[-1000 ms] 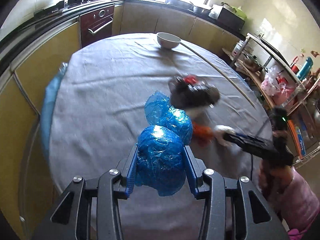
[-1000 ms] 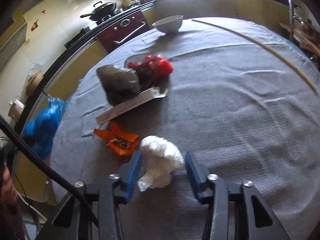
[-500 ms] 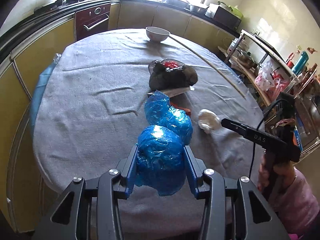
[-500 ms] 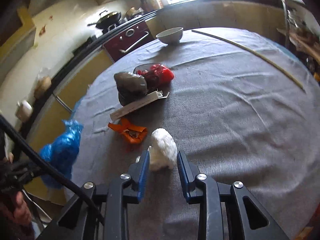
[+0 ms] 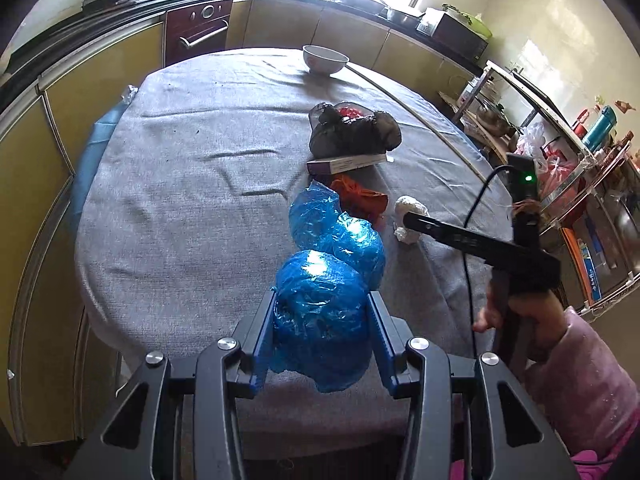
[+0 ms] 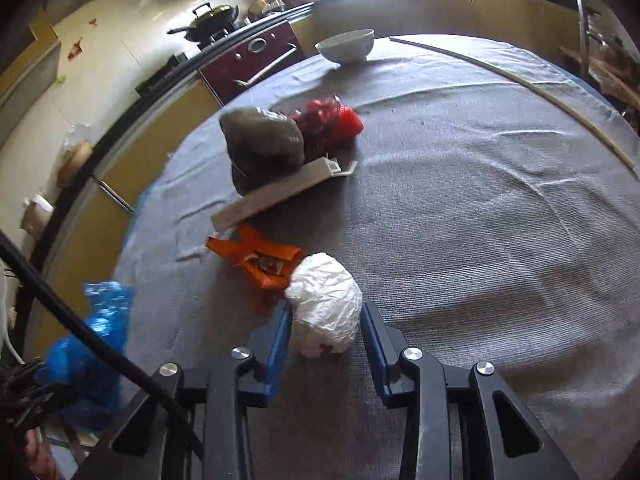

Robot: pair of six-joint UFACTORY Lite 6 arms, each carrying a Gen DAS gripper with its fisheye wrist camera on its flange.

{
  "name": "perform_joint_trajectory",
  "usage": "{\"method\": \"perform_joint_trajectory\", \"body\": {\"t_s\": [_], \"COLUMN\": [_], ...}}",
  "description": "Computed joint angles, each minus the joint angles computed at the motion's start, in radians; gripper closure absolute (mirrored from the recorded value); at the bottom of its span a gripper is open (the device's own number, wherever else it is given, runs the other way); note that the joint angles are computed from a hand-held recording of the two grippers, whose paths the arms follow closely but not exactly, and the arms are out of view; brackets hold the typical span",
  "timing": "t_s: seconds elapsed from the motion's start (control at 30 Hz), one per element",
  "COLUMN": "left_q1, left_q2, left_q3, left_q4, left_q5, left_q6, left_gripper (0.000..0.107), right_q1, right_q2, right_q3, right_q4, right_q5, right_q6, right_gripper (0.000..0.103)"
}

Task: Collect trash
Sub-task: 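Carry the blue bag and tissue to the red basket and open both grippers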

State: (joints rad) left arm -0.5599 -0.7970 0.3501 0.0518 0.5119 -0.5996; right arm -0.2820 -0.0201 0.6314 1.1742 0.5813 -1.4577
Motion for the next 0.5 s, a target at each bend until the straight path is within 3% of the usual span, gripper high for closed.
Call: {"method": "perform_joint_trajectory", "body": {"t_s": [0.07, 0.2, 0.5], "left_q1": [-0.009, -0.052, -0.253], "left_q2": [-0.020, -0.040, 0.106], "left_q3": [-0.005, -0.001, 0.085], "left_q4": [0.011, 0.056, 0.230], "left_q5": [0.013, 0.034, -0.012], "left_q6": [-0.015, -0.080, -0.329], "left_gripper": [0.061, 0.061, 0.061], "right_q1": [-0.003, -0.087, -0.590], "right_q2": [-0.015, -0.131, -0.269], "right_q3": [-0.024, -0.094, -0.090], "right_q4": [0.030, 0.054, -0.153], "right_q5": [0.001, 0.076, 0.488], "right_q6": [-0.025, -0.085, -0.129], "right_gripper": [0.076, 0.078, 0.078]}}
